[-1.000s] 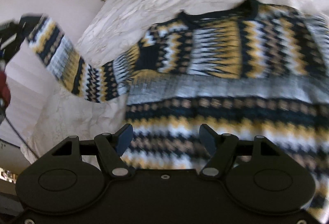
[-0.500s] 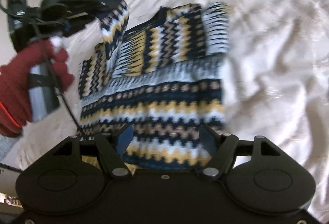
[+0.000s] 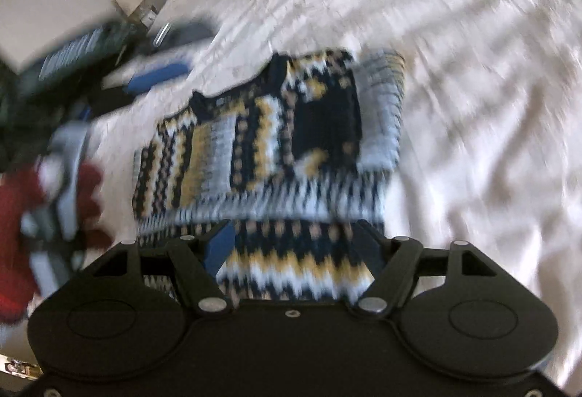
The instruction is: Fold small clothes
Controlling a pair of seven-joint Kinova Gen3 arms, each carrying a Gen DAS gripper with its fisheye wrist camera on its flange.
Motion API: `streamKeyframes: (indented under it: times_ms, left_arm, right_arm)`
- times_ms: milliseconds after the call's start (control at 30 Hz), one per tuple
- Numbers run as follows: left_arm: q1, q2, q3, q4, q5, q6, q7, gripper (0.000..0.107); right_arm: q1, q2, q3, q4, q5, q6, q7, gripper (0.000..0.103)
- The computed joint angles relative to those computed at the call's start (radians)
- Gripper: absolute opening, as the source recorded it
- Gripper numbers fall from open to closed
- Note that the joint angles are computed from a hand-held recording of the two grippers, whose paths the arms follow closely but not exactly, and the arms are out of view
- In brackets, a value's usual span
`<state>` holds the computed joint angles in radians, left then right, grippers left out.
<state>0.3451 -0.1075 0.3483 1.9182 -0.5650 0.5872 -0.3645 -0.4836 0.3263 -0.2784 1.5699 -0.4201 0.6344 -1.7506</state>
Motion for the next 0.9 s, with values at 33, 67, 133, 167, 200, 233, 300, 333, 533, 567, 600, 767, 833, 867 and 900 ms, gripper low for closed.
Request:
streamKeyframes:
  times_ms: [33, 67, 133, 167, 200, 233, 300, 333, 533, 567, 600, 767, 833, 867, 900]
  left_arm:
    - [-0.002, -0.017, -0.009, 0.011, 0.009, 0.032, -0.008, 0.069]
    - [-0.011, -0.021, -0.005, 0.006, 0.015, 0.069, -0.01, 0.069]
    - [-0.024, -0.049, -0.03, 0.028, 0.06, 0.136, -0.033, 0.069]
    - [-0.035, -0.063, -0.042, 0.038, 0.082, 0.163, -0.047, 0.069]
    - [-0.05, -0.079, -0.055, 0.057, 0.103, 0.186, -0.059, 0.069]
    - [-0.065, -0.094, -0.064, 0.071, 0.121, 0.207, -0.071, 0.069]
    - [-0.099, -0.121, -0.08, 0.098, 0.153, 0.247, -0.089, 0.069]
    - [-0.118, -0.133, -0.094, 0.119, 0.17, 0.251, -0.099, 0.069]
    - [-0.21, -0.203, -0.164, 0.194, 0.257, 0.253, -0.203, 0.069]
    - [-0.224, -0.209, -0.164, 0.205, 0.266, 0.244, -0.21, 0.069]
    - [-0.237, -0.217, -0.166, 0.212, 0.276, 0.239, -0.222, 0.069]
    - [-0.286, -0.223, -0.147, 0.226, 0.304, 0.204, -0.264, 0.069]
    - [-0.296, -0.227, -0.136, 0.224, 0.307, 0.194, -0.281, 0.069]
    - [-0.3, -0.228, -0.131, 0.221, 0.306, 0.191, -0.291, 0.069]
    - [-0.305, -0.228, -0.123, 0.224, 0.301, 0.182, -0.295, 0.069]
  right_arm:
    - [-0.012, 0.014, 0.009, -0.02, 0.016, -0.005, -0.01, 0.075]
    - [-0.025, 0.032, 0.02, -0.049, 0.038, -0.01, -0.021, 0.075]
    - [-0.048, 0.07, 0.035, -0.102, 0.078, -0.018, -0.041, 0.075]
    - [-0.058, 0.092, 0.044, -0.134, 0.099, -0.016, -0.053, 0.075]
    - [-0.068, 0.116, 0.052, -0.166, 0.119, -0.011, -0.064, 0.075]
    - [-0.075, 0.138, 0.057, -0.193, 0.135, -0.008, -0.072, 0.075]
    - [-0.097, 0.192, 0.075, -0.27, 0.177, 0.031, -0.095, 0.075]
    - [-0.107, 0.215, 0.083, -0.302, 0.196, 0.052, -0.104, 0.075]
    - [-0.156, 0.329, 0.129, -0.462, 0.287, 0.192, -0.182, 0.075]
    - [-0.154, 0.342, 0.127, -0.475, 0.287, 0.203, -0.19, 0.075]
    - [-0.15, 0.355, 0.123, -0.486, 0.284, 0.213, -0.196, 0.074]
    - [-0.169, 0.388, 0.134, -0.558, 0.3, 0.289, -0.23, 0.022]
    - [-0.163, 0.359, 0.116, -0.536, 0.306, 0.252, -0.2, 0.015]
    - [-0.168, 0.341, 0.115, -0.525, 0.315, 0.235, -0.188, 0.015]
    - [-0.184, 0.322, 0.13, -0.518, 0.339, 0.229, -0.19, 0.015]
